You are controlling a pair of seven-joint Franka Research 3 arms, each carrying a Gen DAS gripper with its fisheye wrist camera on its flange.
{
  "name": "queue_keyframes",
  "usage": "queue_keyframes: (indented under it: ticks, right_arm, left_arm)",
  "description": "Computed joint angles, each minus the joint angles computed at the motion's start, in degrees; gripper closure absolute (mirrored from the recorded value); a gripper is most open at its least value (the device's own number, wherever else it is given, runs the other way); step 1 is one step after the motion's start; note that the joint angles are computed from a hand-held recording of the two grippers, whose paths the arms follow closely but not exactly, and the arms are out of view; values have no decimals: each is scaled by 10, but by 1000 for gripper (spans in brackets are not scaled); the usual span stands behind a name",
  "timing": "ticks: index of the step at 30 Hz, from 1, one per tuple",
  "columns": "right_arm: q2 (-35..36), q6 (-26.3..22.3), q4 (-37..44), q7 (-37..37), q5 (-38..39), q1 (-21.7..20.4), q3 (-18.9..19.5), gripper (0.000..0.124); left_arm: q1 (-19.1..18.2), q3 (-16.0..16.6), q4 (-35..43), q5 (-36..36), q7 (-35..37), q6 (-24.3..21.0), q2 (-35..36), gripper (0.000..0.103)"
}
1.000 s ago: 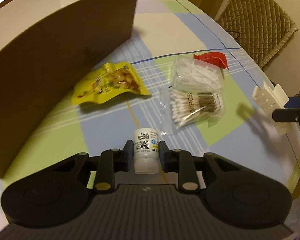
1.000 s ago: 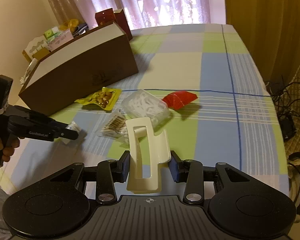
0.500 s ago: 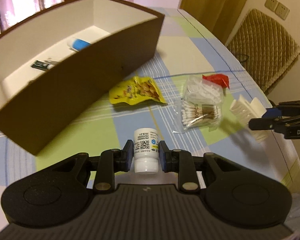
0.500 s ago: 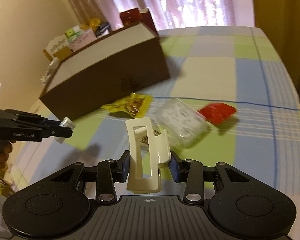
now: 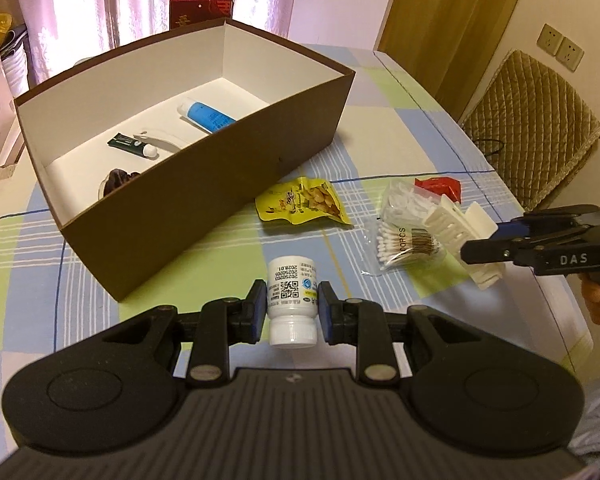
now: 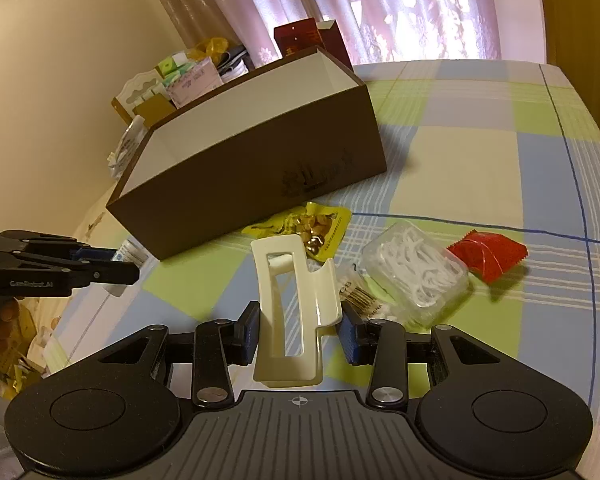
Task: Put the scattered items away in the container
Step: 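Carry the hair clip and pill bottle over the brown box with both tools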
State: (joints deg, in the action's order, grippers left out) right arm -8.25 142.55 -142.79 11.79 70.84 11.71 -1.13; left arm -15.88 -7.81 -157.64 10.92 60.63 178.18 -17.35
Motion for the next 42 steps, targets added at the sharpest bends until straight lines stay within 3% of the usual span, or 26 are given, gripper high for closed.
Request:
queue_keyframes:
  ticks: [11,24,27,31,35,38,42]
  right_arm:
    - [28,-33,68,5,18,5,7,81]
    - [133,-29,243,3,21,26,52,81]
    - [178,-18,301,33,-14,32,66,81]
    - [242,0,378,105,-93,42,84,81]
    - [310,9,451,189,-188,55,95,81]
    - [362,3,507,264,-270,69,92,81]
    - [421,-11,571,348,-367,87,81,81]
  left_arm:
    - [-1,34,9,0,43,8,-20,81]
    - [72,54,80,35,141,6,9,81]
    - [90,57,114,44,175,-11,34,81]
    - [62,101,164,-20,278,-38,80,81]
    - [64,109,220,-98,375,-75,135,81]
    - [84,98,268,-141,432,-111,182,81]
    - [121,76,326,-148,459,-160,241,81]
